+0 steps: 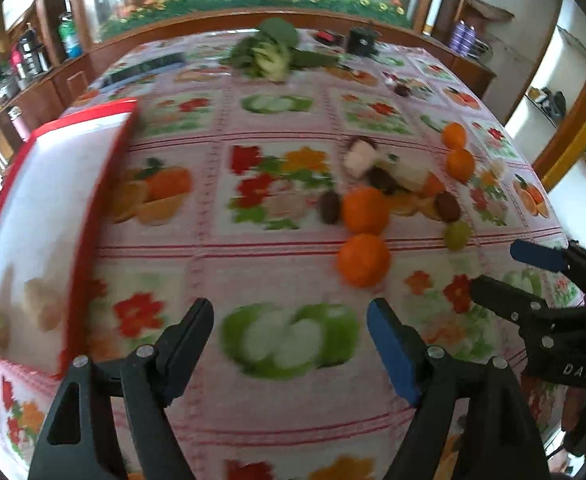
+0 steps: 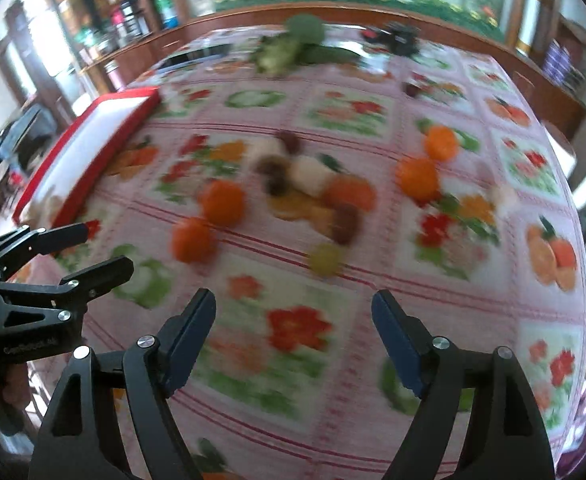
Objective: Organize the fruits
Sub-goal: 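Grasp a tangerine with the left tool while the right grasps a green grape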
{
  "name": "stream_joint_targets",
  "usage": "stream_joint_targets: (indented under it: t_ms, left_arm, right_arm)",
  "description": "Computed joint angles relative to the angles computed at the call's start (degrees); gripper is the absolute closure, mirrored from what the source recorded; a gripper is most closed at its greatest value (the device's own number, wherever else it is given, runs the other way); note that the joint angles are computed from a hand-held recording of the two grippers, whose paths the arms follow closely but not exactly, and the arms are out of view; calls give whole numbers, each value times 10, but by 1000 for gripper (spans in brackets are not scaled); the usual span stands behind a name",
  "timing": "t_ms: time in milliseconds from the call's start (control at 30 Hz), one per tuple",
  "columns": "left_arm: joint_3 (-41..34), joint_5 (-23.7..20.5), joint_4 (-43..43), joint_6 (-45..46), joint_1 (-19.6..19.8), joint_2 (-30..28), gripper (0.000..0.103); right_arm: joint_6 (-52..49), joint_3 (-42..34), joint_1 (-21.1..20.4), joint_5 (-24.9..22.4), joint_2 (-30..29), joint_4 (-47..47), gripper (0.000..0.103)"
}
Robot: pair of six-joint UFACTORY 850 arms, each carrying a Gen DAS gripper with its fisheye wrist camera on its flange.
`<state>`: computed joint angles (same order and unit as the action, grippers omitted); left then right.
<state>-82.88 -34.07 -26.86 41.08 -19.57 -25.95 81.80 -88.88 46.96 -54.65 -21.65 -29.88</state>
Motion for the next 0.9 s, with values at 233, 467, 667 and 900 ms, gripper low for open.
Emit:
stream_joint_targets:
  t_ms: [233,467,667,900]
  left_arm:
    - [-26,-15,10,-27,-29,-26,21]
    - [-21,17,-19,-23,-32,-33,54]
    - [-24,-25,-73,18,-13,-32,67]
    - [-13,-39,-91,30,-3,-25,67]
  right_arm:
    - [46,64,-2,18,44,5,22]
    - [64,86,-4,25,58,-7,22]
    - [52,77,-15,71,42,-26,22]
    - [18,50,-28,94,11,-36,56]
